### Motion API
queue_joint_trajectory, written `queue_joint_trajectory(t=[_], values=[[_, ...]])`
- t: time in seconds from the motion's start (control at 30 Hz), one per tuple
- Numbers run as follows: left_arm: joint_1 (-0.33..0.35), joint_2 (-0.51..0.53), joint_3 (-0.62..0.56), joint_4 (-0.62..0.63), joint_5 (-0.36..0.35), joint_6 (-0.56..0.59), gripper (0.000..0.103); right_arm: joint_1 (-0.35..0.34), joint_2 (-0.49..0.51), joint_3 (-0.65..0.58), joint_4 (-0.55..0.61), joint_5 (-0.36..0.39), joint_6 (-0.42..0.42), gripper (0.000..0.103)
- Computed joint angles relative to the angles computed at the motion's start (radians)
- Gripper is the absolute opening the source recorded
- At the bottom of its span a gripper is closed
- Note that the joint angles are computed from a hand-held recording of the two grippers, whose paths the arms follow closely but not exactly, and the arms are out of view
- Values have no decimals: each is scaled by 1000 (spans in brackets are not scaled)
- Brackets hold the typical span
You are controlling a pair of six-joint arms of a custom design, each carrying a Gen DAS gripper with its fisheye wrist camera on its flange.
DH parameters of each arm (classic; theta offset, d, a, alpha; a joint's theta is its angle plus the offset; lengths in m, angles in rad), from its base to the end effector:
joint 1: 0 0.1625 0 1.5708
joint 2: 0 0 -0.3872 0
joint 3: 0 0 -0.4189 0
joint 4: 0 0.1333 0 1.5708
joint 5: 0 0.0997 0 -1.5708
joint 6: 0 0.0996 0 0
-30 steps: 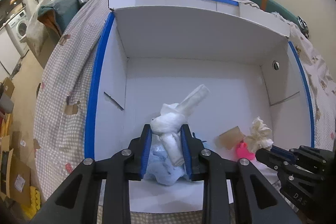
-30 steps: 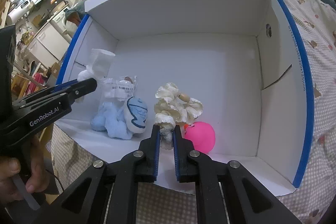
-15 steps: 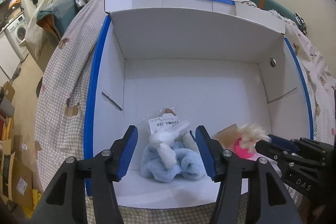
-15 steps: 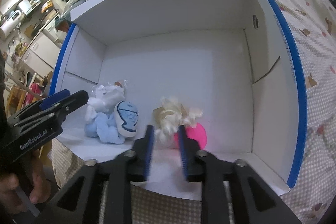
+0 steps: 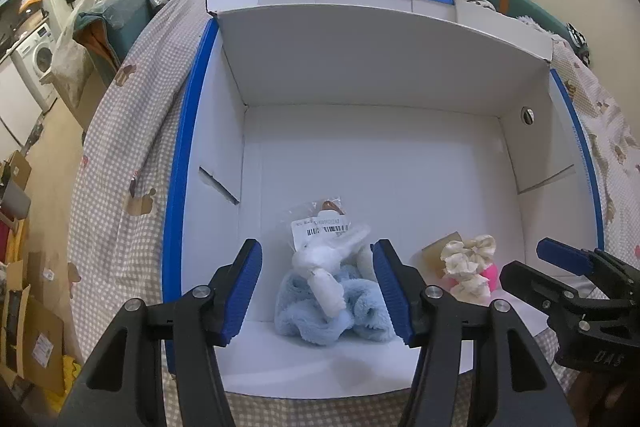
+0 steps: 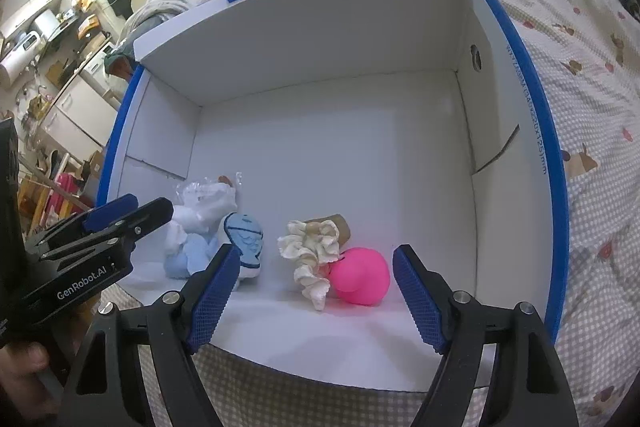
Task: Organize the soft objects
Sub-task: 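Open both tools to drop the white cloth and scrunchie into the box, then withdraw both tools from the box toward the remaining items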
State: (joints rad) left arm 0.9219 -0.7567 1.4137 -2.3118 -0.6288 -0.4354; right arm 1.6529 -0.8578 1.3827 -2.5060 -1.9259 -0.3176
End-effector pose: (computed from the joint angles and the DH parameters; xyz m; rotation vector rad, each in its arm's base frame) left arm -0.2632 -0.7009 0.1225 0.1949 2.2775 -0.6827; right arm 0.1594 -0.7338 0.1996 0.4373 -2.6668 0.5011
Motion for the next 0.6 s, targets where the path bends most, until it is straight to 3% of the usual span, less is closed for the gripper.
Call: queue_joint_trajectory(t=[0.27,0.6], values=[[-1,-10,8,46,-20,-19,54,5,-9,12,-18,-4,-2,83],[-40,-93,123,6,18,-66,54,17,-93,112,-132,7,-9,83]])
